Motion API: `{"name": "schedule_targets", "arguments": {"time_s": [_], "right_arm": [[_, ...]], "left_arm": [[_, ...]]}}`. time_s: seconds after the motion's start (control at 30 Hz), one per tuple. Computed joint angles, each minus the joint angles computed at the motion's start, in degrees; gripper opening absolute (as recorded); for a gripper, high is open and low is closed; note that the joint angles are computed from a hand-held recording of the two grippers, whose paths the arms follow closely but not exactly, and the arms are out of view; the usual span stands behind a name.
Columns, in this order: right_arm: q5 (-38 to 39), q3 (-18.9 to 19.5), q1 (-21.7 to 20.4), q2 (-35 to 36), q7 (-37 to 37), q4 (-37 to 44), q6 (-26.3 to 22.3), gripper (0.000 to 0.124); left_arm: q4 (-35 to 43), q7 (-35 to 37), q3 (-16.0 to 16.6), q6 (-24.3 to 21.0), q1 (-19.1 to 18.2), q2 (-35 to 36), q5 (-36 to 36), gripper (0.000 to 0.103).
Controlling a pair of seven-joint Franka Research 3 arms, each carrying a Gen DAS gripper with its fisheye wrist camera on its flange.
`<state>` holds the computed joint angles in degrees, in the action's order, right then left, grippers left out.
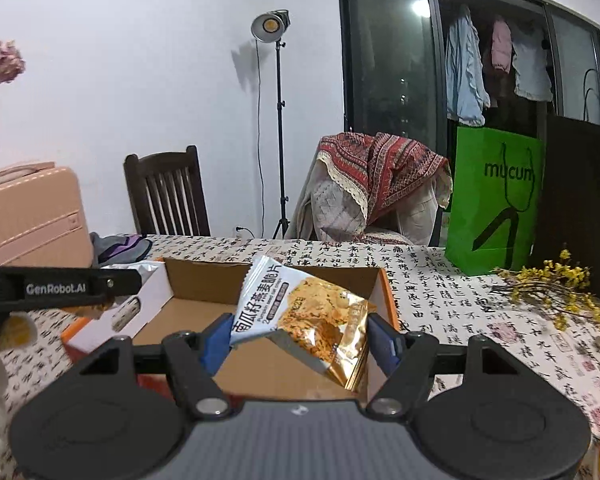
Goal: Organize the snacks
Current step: 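Carry both cracker packets into the orange box and open both tools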
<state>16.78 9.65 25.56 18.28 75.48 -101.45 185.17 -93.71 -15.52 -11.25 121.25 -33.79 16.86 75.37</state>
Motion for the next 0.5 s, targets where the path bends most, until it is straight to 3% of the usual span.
{"name": "schedule_targets", "arguments": {"time_s": [0.1,0.17,0.23,0.33,0.4,0.47,0.5], "right_arm": [[-0.79,-5.04,4.46,3.45,2.69,3.78,-0.66,0.070],[-1.57,-7.72,7.07,4.86,3.85,3.80,2.20,0.070],[-2.76,-4.64,4.77,6.17,1.93,3.66,4.40,0.070],[-3.51,1.83,-0.67,7.57,-0.33,4.76,2.45,0.070],[-3.02,3.09,-1.85,7.80,-1.00,5.06,1.04,0.071],[-2.31,5.59,-4.04,7.83,-2.14,4.77,0.68,0.075],[-1.86,6.27,-4.61,7.84,-2.47,4.62,0.90,0.080]], "left_arm": [[-0.65,-1.22,0.72,1.49,0.92,0.55,0.47,0.050],[-1.14,-1.28,1.17,0.90,0.93,1.07,1.90,0.050],[-1.64,-0.68,1.27,1.92,1.73,1.18,1.18,0.050],[-3.03,-1.30,1.30,4.86,2.69,0.69,1.20,0.050],[-3.07,-1.37,1.20,4.88,2.60,0.93,1.28,0.050],[-3.29,-2.51,1.25,5.03,2.41,1.02,1.85,0.055],[-3.34,-2.87,1.27,4.57,2.19,1.05,2.21,0.065]]}}
